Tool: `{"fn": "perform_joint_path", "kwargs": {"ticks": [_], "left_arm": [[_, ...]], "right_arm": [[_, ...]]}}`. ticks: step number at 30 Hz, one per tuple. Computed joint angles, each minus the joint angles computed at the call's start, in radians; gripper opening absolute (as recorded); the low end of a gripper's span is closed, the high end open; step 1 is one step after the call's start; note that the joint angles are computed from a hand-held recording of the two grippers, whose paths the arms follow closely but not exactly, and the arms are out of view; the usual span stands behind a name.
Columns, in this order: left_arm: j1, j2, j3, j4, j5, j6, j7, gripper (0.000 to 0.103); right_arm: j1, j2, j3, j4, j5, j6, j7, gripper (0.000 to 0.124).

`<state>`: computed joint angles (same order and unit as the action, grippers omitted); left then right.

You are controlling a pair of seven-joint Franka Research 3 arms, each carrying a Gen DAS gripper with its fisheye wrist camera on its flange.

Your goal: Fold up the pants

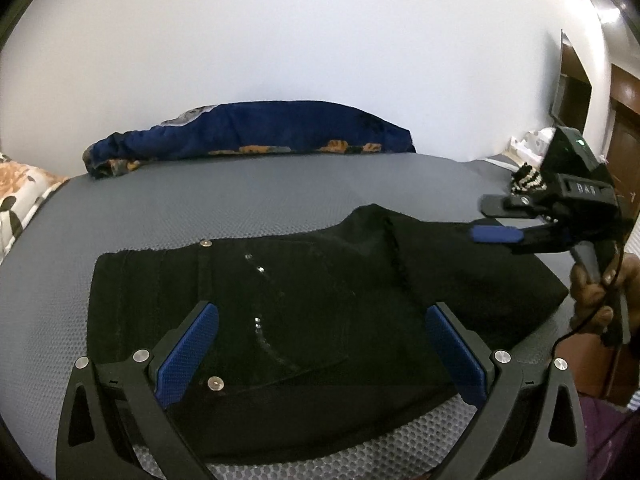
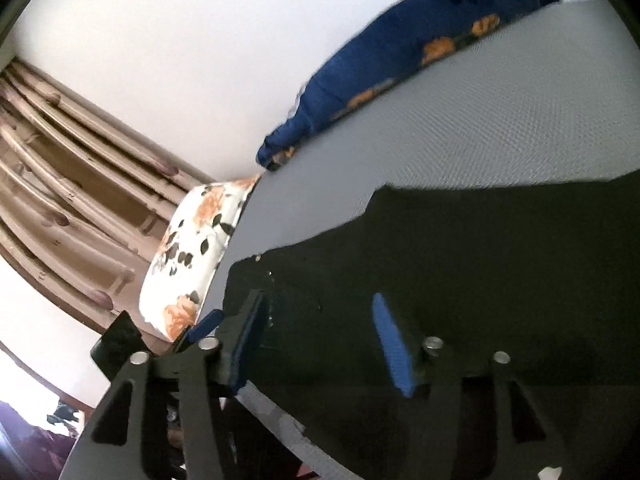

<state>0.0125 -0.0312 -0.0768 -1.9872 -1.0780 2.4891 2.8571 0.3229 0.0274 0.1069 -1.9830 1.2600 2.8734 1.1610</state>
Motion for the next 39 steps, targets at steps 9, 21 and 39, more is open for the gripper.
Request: {"fn": "perform_joint_path", "kwargs": {"ticks": [9,21,39], "left_arm": [[0.014,0.023,-0.006,0.012,0.043,-0.043,-0.059,0.102],[0.024,0.057,-0.016,0.032,0.087,-0.002,-0.122,0.102],[-0.123,-0.011,-0.096,-0.073,0.214,0.108,-0.072,0.101]], "right_arm": [[-0.028,-0.096,-0.058,-0.146,-0.391,-0.031,0.292,0.053],[-0.142,0.088,-0.034,0.023,-0.029,-0.095,0.185,0.045],[-0.181,-0.413,0.114,-0.539,-0.647,0.021,0.328,0.037]]}}
